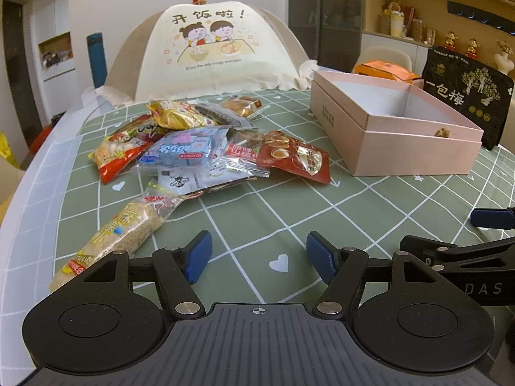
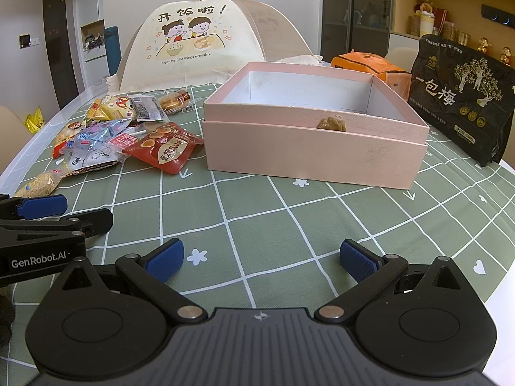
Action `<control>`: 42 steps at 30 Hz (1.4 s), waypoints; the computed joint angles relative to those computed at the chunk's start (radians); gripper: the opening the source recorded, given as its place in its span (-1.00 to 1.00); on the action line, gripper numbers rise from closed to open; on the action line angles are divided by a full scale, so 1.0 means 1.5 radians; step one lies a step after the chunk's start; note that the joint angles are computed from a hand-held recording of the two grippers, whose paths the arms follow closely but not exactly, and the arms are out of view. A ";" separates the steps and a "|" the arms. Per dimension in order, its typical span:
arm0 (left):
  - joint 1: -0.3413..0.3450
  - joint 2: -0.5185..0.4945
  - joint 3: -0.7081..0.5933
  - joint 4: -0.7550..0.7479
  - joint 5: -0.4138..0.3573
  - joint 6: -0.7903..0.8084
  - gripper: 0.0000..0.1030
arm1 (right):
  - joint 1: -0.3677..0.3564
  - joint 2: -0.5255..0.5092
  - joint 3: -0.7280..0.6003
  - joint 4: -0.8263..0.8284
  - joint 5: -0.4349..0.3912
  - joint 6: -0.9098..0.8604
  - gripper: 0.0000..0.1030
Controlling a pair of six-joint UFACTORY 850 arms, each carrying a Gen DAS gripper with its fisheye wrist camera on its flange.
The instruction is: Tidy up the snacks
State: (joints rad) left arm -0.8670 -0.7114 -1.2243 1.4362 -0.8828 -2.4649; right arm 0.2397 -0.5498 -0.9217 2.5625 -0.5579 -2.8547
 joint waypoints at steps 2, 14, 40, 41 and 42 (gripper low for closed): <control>0.000 0.001 0.001 0.004 0.002 0.002 0.41 | 0.000 0.000 0.000 0.000 -0.001 0.000 1.00; 0.050 0.160 0.176 -0.005 0.051 0.130 0.30 | -0.003 0.038 -0.016 -0.235 0.152 0.219 1.00; 0.035 0.290 0.282 0.136 0.191 -0.258 -0.36 | 0.144 -0.335 -0.719 -1.210 -0.062 1.372 -0.57; 0.031 0.290 0.280 0.129 0.193 -0.249 -0.36 | 0.140 -0.308 -0.680 -1.186 -0.070 1.330 -0.84; 0.028 0.290 0.277 0.128 0.195 -0.241 -0.36 | 0.133 -0.273 -0.628 -1.154 -0.071 1.269 -0.82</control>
